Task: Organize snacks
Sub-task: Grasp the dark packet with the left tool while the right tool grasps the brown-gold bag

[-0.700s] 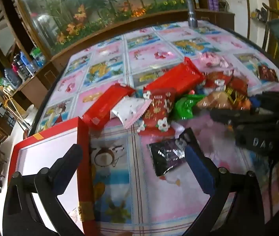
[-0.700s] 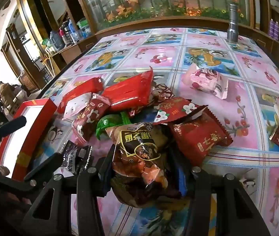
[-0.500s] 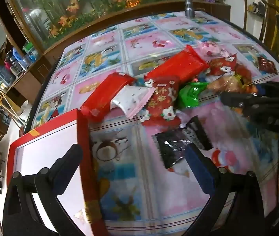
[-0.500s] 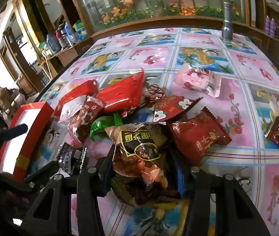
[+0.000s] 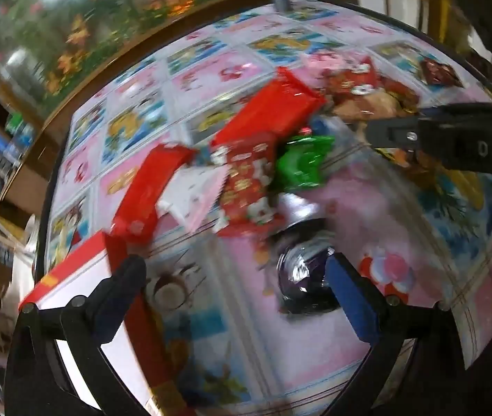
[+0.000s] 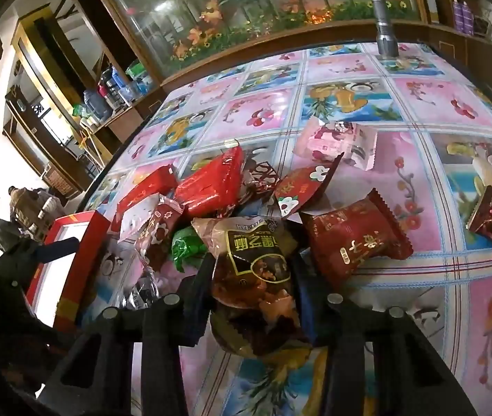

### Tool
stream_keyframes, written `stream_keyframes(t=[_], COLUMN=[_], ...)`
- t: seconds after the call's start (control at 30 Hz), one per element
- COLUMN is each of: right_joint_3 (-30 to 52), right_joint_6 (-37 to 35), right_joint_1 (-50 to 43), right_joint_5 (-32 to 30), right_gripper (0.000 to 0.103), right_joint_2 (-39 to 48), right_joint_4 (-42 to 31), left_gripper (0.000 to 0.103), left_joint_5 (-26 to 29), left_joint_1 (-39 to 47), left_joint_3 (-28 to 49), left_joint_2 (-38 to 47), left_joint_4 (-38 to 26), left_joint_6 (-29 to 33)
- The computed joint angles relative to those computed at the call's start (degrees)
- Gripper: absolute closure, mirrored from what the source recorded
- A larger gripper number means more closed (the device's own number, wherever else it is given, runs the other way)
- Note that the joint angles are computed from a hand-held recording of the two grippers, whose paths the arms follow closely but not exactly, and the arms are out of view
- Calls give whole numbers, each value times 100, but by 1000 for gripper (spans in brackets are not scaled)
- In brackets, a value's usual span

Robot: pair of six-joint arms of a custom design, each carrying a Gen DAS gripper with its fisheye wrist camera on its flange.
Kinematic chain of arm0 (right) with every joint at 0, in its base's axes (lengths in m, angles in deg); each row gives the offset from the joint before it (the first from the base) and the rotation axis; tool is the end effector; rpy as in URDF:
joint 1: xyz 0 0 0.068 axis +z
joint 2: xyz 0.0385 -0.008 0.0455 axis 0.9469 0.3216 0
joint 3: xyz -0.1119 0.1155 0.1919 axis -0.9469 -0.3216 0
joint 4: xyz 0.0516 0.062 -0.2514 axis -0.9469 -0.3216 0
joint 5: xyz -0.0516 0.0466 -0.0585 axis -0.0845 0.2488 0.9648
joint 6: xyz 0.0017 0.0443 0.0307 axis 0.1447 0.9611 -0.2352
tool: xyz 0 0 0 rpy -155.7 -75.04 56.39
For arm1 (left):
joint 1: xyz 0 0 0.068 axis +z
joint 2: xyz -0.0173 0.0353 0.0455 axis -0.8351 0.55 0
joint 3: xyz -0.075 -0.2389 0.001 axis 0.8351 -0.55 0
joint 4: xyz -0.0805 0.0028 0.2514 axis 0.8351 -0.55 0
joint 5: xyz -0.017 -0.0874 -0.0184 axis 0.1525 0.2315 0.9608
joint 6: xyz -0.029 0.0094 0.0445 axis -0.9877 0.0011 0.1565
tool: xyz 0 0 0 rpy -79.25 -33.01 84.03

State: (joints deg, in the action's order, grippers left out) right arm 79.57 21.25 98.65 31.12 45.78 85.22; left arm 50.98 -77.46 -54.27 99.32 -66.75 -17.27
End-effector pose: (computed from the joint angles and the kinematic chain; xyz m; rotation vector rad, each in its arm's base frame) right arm 0.2120 0.1067 0.0407 0.1873 2.3999 0.4195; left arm 0.2533 -0.0933 0.0532 0.9842 2.3596 0.1377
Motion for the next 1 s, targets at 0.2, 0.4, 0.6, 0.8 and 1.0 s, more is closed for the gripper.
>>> stream_keyframes(t=[0.2,0.4,0.6,0.8,1.0], right_joint_3=[-135,-48,-42,-32,-114], right_joint_6=[124,57,28,-75,-217], right_joint_1=[-302,-229,-224,-222,-171], right_joint_5=[-305,-161,-158,-249,-572], right_gripper=[61,61,61,61,62], right_joint_2=[-8,-8,19,86,135], right_joint_4=[227,83,98,204,594], left_gripper=[1,15,60,83,84], left_joint_5=[89,565,1112,1277,1437], left_joint_1=[-183,115,190,308,536], left_joint_3=[305,345,360,11,-179], left_joint_2=[322,450,435,227,-61], left_joint_4=[-247,-284,-381,-58,12], left_joint_6=[2,-408,-799,-1080,-1241])
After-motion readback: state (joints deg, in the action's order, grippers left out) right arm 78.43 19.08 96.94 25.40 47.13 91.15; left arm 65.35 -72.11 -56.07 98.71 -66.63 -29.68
